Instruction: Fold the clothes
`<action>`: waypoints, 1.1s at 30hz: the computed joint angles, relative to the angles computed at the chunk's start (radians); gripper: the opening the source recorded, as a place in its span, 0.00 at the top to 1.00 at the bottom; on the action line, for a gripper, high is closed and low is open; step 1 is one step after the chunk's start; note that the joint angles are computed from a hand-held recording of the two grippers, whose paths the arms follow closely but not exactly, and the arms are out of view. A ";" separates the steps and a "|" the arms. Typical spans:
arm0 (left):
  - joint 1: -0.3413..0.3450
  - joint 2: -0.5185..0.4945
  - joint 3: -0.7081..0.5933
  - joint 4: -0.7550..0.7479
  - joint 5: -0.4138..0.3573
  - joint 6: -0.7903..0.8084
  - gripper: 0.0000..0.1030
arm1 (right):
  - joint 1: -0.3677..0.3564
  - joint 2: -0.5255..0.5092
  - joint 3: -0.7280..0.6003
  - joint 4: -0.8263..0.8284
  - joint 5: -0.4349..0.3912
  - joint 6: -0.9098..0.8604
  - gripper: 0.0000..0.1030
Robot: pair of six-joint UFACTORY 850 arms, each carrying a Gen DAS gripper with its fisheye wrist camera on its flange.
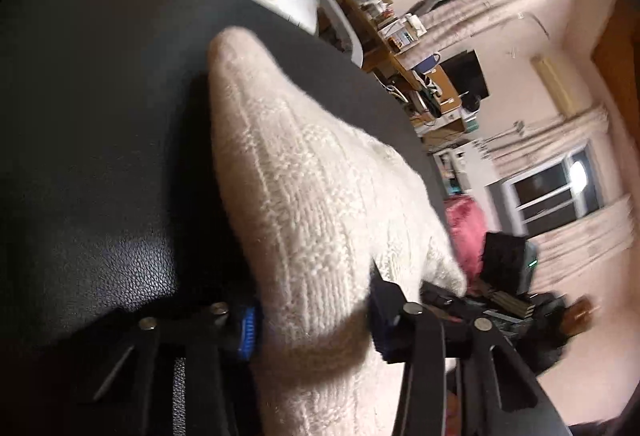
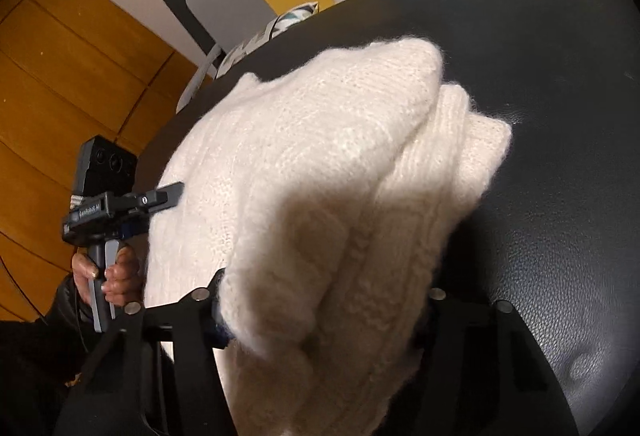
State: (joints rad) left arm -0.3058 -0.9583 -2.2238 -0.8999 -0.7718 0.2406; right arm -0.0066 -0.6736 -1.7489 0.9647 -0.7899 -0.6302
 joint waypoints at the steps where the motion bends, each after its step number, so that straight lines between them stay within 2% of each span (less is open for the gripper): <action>1: -0.010 0.029 0.035 0.024 0.040 0.007 0.61 | 0.004 0.007 0.010 0.002 0.017 -0.007 0.40; 5: -0.043 0.167 0.225 0.059 0.240 0.106 0.62 | 0.023 0.045 0.044 -0.025 0.081 -0.048 0.45; 7: -0.048 0.209 0.287 0.112 0.296 0.094 0.61 | 0.044 0.031 0.016 -0.070 0.082 -0.050 0.45; 8: -0.046 0.219 0.305 0.131 0.305 0.081 0.61 | 0.053 0.018 -0.005 -0.094 0.073 -0.050 0.45; 10: -0.029 0.218 0.313 0.120 0.276 0.059 0.60 | 0.058 -0.016 -0.055 -0.117 0.022 -0.057 0.34; 11: -0.015 0.220 0.325 0.051 0.257 0.085 0.59 | 0.054 -0.046 -0.096 -0.111 -0.029 -0.033 0.16; 12: -0.006 0.228 0.345 0.002 0.253 0.114 0.58 | 0.049 -0.073 -0.127 -0.086 -0.072 -0.017 0.04; 13: -0.002 0.238 0.362 -0.023 0.256 0.130 0.57 | 0.048 -0.094 -0.157 -0.079 -0.105 0.000 0.00; 17: -0.006 0.247 0.372 0.009 0.270 0.118 0.57 | 0.078 -0.087 -0.173 -0.212 -0.082 0.083 0.00; 20: -0.005 0.250 0.377 -0.016 0.269 0.134 0.57 | 0.055 -0.090 -0.171 -0.134 -0.141 0.082 0.00; 21: -0.008 0.255 0.385 -0.017 0.281 0.138 0.57 | 0.037 -0.089 -0.157 -0.054 -0.161 0.081 0.14; 22: -0.011 0.261 0.393 -0.019 0.293 0.141 0.58 | 0.025 -0.077 -0.131 -0.016 -0.154 0.103 0.36; 23: -0.016 0.270 0.404 -0.011 0.311 0.141 0.59 | 0.027 -0.061 -0.109 -0.021 -0.131 0.092 0.50; 24: -0.025 0.284 0.419 0.014 0.341 0.132 0.60 | 0.031 -0.050 -0.108 -0.062 -0.117 0.116 0.55; 26: -0.036 0.311 0.448 0.032 0.389 0.126 0.62 | 0.048 -0.026 -0.091 -0.122 -0.085 0.122 0.57; 29: -0.047 0.394 0.544 -0.038 0.499 0.228 0.62 | 0.075 -0.004 -0.074 -0.146 -0.048 0.111 0.59; 33: -0.034 0.562 0.723 -0.229 0.652 0.493 0.62 | 0.132 -0.035 -0.149 -0.119 -0.063 0.046 0.59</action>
State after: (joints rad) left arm -0.3403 -0.3961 -1.5004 -1.1285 -0.1195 0.7332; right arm 0.1258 -0.7087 -1.8978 0.8455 -0.8524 -0.5846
